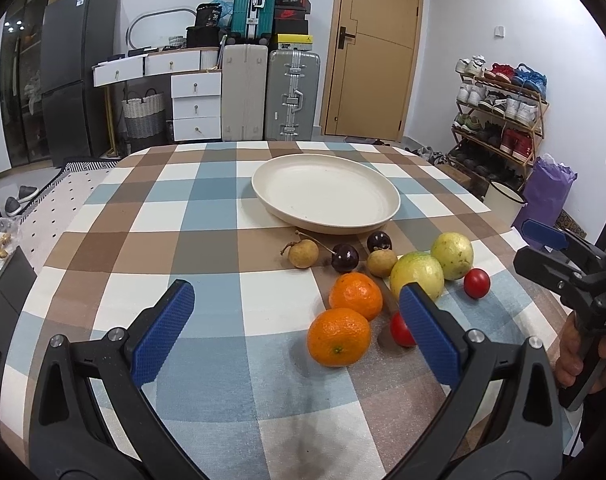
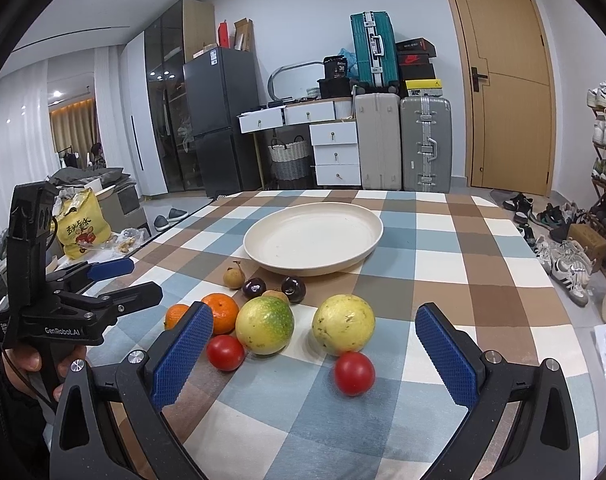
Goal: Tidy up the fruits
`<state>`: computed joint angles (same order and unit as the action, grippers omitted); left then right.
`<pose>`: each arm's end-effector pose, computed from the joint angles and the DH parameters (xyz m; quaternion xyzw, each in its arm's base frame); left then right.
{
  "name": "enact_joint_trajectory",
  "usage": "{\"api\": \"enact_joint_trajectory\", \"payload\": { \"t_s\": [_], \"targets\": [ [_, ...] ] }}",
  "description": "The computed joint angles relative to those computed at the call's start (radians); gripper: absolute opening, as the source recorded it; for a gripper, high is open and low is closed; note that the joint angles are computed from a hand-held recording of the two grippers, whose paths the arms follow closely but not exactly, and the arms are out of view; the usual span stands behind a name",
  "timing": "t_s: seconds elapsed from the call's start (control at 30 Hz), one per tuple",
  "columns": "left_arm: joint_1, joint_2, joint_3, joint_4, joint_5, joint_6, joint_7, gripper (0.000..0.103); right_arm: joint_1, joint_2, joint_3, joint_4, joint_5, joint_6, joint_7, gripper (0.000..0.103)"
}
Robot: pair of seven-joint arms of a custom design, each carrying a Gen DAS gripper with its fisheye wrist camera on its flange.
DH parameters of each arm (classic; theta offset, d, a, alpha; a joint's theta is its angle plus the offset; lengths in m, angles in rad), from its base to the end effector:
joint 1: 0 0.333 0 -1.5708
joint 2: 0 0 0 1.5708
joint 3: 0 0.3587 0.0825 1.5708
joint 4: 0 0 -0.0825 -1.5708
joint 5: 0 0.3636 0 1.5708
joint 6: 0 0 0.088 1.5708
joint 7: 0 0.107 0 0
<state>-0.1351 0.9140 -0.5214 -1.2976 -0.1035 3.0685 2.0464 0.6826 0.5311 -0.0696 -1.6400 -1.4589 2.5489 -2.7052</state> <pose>0.7361 -0.3431 0.3807 -0.3935 0.7870 -0.4481 0.1581 0.5713 0.4286 0.3868 -0.5404 0.6765 -0.3498 0.3577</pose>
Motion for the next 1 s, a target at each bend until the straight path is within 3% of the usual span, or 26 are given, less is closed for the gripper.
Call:
{"api": "enact_joint_trajectory", "payload": {
  "t_s": [0.23,0.5,1.0],
  "targets": [
    [-0.022,0.011,0.028,0.040,-0.008,-0.041,-0.017,0.102,-0.016,0.014,-0.001,0.014,0.103,0.012,-0.059,0.103],
    [-0.052,0.021,0.060,0.080,-0.016,-0.097,-0.010,0.102,-0.008,0.037,-0.017,0.041,0.259,-0.014,-0.215,0.103],
    [-0.158,0.090,0.190,0.280,-0.013,-0.342,-0.069,0.102,-0.049,0.040,-0.026,0.002,0.541,0.082,-0.438,0.102]
  ]
}}
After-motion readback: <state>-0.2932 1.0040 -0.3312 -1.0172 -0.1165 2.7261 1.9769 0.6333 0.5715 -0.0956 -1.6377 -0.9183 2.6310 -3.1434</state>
